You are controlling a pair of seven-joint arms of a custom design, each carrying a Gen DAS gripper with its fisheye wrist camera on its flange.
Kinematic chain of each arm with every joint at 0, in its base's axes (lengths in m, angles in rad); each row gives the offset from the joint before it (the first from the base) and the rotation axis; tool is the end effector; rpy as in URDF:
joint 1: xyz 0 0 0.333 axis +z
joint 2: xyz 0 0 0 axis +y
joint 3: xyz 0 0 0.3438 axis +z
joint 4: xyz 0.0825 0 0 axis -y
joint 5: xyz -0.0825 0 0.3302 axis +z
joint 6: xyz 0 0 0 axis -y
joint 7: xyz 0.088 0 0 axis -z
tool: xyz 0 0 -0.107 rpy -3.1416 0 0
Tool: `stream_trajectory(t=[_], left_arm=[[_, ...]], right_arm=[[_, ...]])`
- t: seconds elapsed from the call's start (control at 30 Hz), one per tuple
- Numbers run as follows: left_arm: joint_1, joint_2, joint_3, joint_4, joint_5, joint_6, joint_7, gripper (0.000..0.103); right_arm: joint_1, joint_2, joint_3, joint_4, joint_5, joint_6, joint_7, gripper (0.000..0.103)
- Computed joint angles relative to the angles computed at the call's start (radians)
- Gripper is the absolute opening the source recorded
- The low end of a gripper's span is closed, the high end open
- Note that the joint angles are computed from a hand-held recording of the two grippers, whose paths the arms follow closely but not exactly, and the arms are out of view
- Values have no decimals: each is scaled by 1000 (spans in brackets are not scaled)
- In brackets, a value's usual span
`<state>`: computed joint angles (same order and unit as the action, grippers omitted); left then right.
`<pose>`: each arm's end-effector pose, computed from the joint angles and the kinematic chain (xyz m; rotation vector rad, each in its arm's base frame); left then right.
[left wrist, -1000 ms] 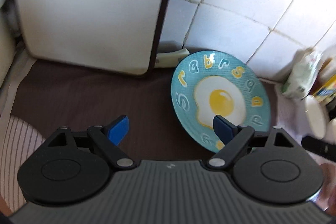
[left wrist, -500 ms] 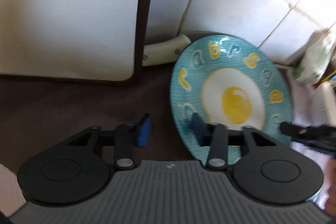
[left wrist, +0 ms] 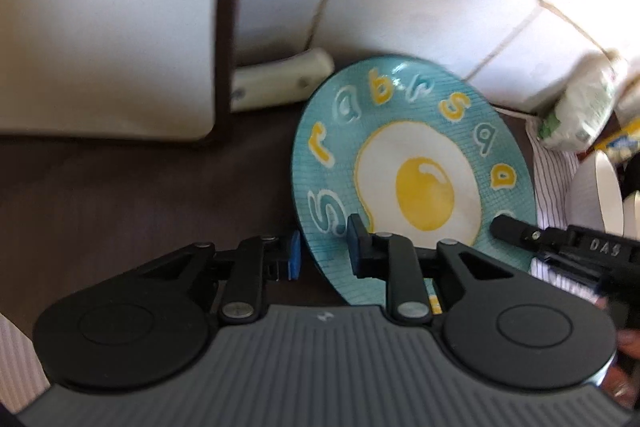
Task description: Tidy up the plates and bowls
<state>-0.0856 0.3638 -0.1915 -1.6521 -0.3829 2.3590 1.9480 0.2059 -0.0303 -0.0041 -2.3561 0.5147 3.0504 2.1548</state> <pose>0.6301 -0.1649 0.4909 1.6748 -2.5353 0.7894 0.4965 0.0624 0.4838 -0.8168 2.2624 -0.0722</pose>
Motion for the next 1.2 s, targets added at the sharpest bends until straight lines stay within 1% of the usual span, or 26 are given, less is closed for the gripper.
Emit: stream_trajectory(t=[0.03, 0.1, 0.13, 0.17, 0.2, 0.23, 0.3, 0.33, 0.43, 0.5, 0.63, 0.73, 0.97, 1.07, 1.2], left_arm=[[0, -19, -5, -19, -3, 25, 21, 21], [-3, -41, -5, -15, 5, 2, 24, 21], [-2, -55, -7, -19, -3, -1, 29, 21], [1, -72, -11, -31, -19, 5, 41, 21], [5, -87, -13, -38, -35, 4, 51, 21], [7, -102, -11, -40, -42, -9, 52, 21], [6, -132, -6, -36, -45, -50, 42, 21], [5, -150, -3, -38, -45, -67, 37, 21], [9, -202, 4, -42, -60, -114, 45, 21], [11, -237, 7, -51, -79, -137, 70, 21], [12, -304, 23, -69, -91, -189, 75, 21], [11, -348, 32, -90, -94, -222, 80, 21], [-3, -474, 47, -181, -99, -265, 115, 21], [-8, -505, 55, -202, -102, -294, 124, 21], [-9, -534, 62, -238, -98, -323, 126, 21]], right_arm=[[-8, -12, 3, -7, -52, -5, 32, 14], [6, -36, -6, -19, -33, 23, 7, 15], [11, -51, -16, -17, -29, 5, 5, 15], [9, -66, -21, -18, -47, -11, 18, 15], [-2, -83, -15, -26, -94, -6, 47, 15], [-5, -101, -14, -36, -131, 3, 62, 15], [8, -143, -31, -46, -160, -11, 78, 16], [4, -164, -30, -49, -188, -24, 100, 16], [-29, -234, -2, -64, -299, -53, 190, 16], [-17, -287, -10, -78, -335, -78, 219, 17], [3, -389, -16, -119, -395, -102, 259, 18], [13, -437, -10, -133, -427, -126, 293, 19], [8, -586, 27, -204, -495, -195, 382, 19], [7, -643, 43, -218, -527, -249, 410, 19], [7, -706, 73, -245, -557, -302, 460, 19]])
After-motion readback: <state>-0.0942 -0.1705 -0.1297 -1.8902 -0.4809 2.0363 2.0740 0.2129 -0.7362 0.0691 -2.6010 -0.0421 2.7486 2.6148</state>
